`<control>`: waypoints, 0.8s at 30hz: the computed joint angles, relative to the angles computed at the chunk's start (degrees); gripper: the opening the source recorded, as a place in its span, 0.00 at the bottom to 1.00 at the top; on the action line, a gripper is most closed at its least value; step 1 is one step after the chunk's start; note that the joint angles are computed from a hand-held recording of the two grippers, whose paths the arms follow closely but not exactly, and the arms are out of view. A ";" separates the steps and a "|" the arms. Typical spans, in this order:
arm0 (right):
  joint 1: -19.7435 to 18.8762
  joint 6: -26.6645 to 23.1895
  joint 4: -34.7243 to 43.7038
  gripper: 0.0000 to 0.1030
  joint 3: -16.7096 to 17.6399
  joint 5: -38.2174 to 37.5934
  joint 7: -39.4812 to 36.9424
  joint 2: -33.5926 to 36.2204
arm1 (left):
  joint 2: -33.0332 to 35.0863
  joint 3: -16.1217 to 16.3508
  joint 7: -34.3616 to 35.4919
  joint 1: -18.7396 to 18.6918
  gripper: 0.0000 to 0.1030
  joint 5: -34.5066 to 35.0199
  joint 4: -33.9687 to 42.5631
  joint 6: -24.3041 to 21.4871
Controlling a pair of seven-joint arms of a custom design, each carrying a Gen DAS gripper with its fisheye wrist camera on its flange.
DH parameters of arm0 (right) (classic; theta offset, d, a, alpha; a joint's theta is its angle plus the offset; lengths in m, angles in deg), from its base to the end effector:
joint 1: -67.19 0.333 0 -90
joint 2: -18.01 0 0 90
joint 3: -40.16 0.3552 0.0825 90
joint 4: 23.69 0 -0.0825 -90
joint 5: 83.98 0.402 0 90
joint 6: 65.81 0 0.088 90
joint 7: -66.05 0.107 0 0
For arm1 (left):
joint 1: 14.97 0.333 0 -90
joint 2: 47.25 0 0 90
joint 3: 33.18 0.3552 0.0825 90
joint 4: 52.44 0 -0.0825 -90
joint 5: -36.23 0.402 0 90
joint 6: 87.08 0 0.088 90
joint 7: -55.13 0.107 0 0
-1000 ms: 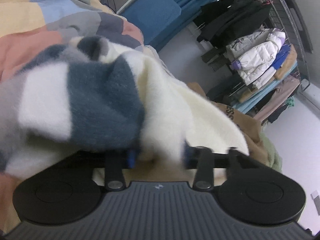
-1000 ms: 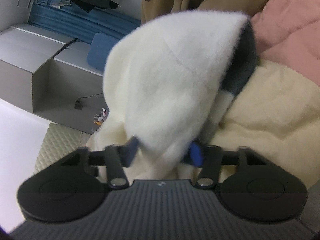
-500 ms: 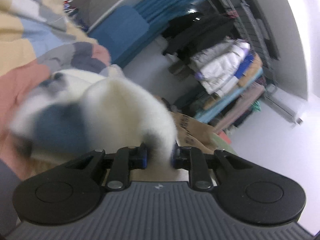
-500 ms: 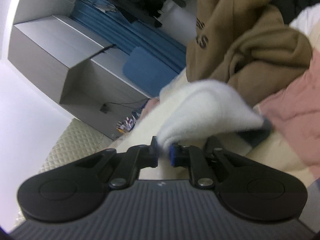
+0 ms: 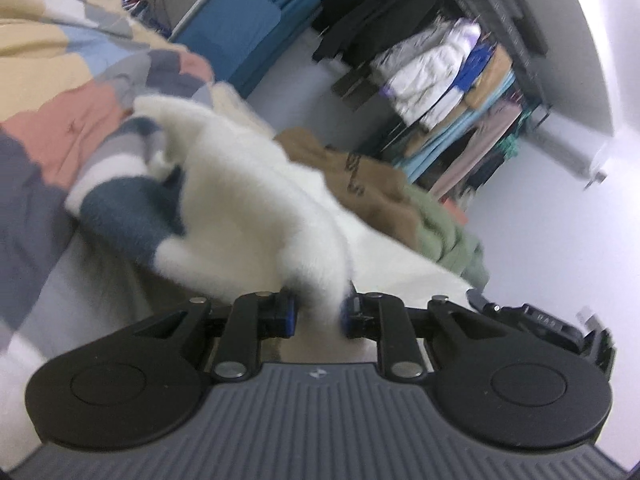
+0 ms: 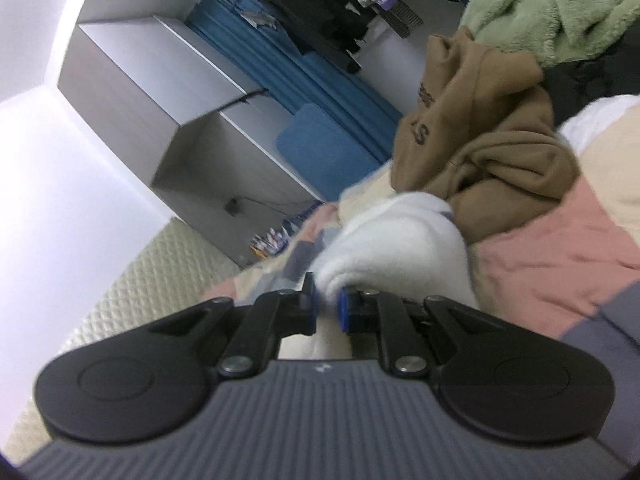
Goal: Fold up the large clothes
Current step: 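Lift the sweater with both grippers, raising it off the bed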
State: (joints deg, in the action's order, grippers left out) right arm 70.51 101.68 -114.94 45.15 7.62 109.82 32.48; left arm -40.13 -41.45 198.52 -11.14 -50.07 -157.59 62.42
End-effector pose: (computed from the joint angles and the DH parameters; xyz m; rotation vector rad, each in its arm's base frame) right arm 0.6988 0.0311 0.5909 -0.9352 1.5760 -0.2277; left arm 0.6561 -0.0248 0.5491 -1.9168 1.6475 -1.7576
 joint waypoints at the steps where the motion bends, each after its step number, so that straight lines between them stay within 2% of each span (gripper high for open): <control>1: 0.02 -0.03 -2.00 0.13 -0.33 -2.09 1.85 -1.09 | -0.68 -0.18 -1.40 -0.52 0.22 1.79 -1.08 1.29; 7: 1.06 0.65 -7.28 0.13 -1.75 -15.99 17.64 -1.05 | 0.66 -0.77 -12.39 -2.37 0.23 14.57 -1.91 5.60; 9: 0.96 0.10 -7.36 0.14 -1.84 -20.76 22.81 -0.21 | 1.87 -1.17 -15.53 -2.26 0.23 18.80 -1.53 5.98; 11: 0.57 0.50 -7.99 0.15 -1.33 -23.41 24.70 -0.10 | 3.00 -1.54 -19.48 -2.18 0.23 23.80 -1.12 5.96; 13: 1.29 0.67 -7.69 0.15 -1.85 -29.47 29.78 0.80 | 4.00 -2.25 -22.12 -1.65 0.24 27.14 -0.56 6.05; 18: 1.21 0.45 -9.45 0.16 -1.35 -36.35 36.00 0.84 | 7.16 -4.07 -27.89 -0.27 0.29 33.59 2.91 5.96; 20: 1.54 -0.28 -9.44 0.17 -1.78 -40.02 39.44 1.07 | 8.44 -4.64 -29.99 0.39 0.37 35.61 4.42 5.39; 21: 1.87 -0.51 -9.34 0.20 -2.12 -42.05 41.41 1.29 | 9.04 -4.94 -31.15 0.77 0.42 36.47 5.08 5.04; 22: 1.70 -0.66 -9.62 0.24 -2.07 -43.08 42.36 1.29 | 9.26 -5.22 -32.34 1.06 0.51 37.25 5.15 5.02; 24: 1.39 -1.04 -10.39 0.49 -1.78 -44.16 44.03 1.00 | 9.72 -6.01 -33.67 2.03 0.57 37.59 5.54 4.49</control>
